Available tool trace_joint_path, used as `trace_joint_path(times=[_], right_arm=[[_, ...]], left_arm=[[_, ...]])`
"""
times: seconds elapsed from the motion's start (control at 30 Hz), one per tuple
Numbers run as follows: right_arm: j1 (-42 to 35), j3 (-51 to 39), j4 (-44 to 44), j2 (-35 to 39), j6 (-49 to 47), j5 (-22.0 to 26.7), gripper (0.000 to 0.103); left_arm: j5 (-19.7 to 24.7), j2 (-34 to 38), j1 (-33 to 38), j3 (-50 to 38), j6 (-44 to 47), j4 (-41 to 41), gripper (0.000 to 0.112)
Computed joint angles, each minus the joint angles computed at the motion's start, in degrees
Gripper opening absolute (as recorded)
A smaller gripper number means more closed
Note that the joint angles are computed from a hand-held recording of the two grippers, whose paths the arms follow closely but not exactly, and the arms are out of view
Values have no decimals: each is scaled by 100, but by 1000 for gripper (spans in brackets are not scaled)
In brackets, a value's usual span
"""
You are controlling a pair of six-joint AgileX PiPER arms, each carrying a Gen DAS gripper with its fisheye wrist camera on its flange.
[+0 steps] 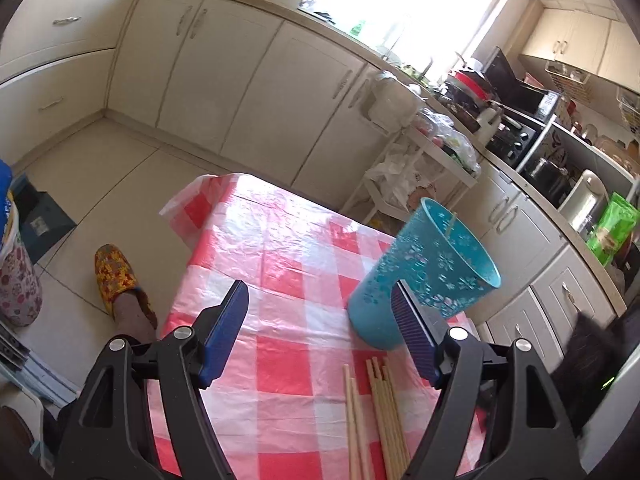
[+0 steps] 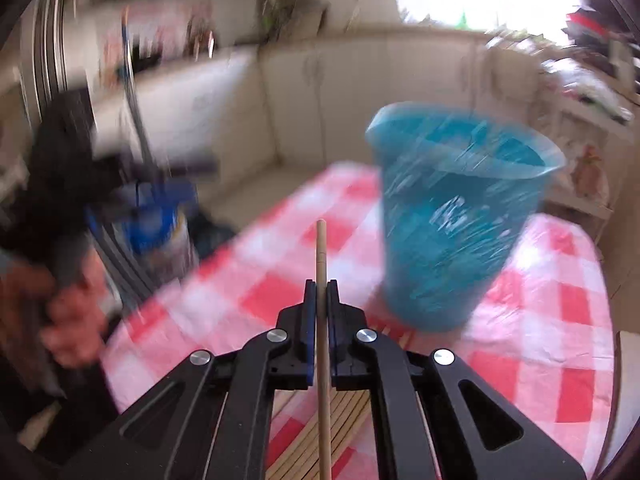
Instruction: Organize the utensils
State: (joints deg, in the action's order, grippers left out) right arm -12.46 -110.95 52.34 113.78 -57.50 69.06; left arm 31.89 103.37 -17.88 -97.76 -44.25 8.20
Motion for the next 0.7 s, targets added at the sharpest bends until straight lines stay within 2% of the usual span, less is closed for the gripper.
trace_joint_path(times=[0.13,0.23,0.37,0.4,0.47,0.53,0.67,0.7], right_arm=[[-828,140,2208,-160,-612,-388,6],[-925,-637,2837,199,-404,-511,6],[-899,-1930,3024,877,385,-453,6],[-875,-2021,3053,929,413,-485,6],[-827,-2296,3018,1079,513,-444,6],[-854,-2187,3063,1026,398,-368,6],[-910,-2707,2885,1254,716,-244,6],[-921,-2559,2909,1169,631,-273,6]], left_arm=[[80,406,-318,-563,531,-399,70],[89,752,-507,-1133,1475,-1180,70],[198,1120,-714,-1874,3007,-2337,70],[278,1209,-783,-2089,3182,-2350,71],[627,1496,-973,-2752,3151,-1955,71],[1046,1849,-1056,-3499,3087,-1766,71],[1448,2253,-1053,-4329,3131,-1826,71],[1466,2265,-1052,-4370,3160,-1857,71]])
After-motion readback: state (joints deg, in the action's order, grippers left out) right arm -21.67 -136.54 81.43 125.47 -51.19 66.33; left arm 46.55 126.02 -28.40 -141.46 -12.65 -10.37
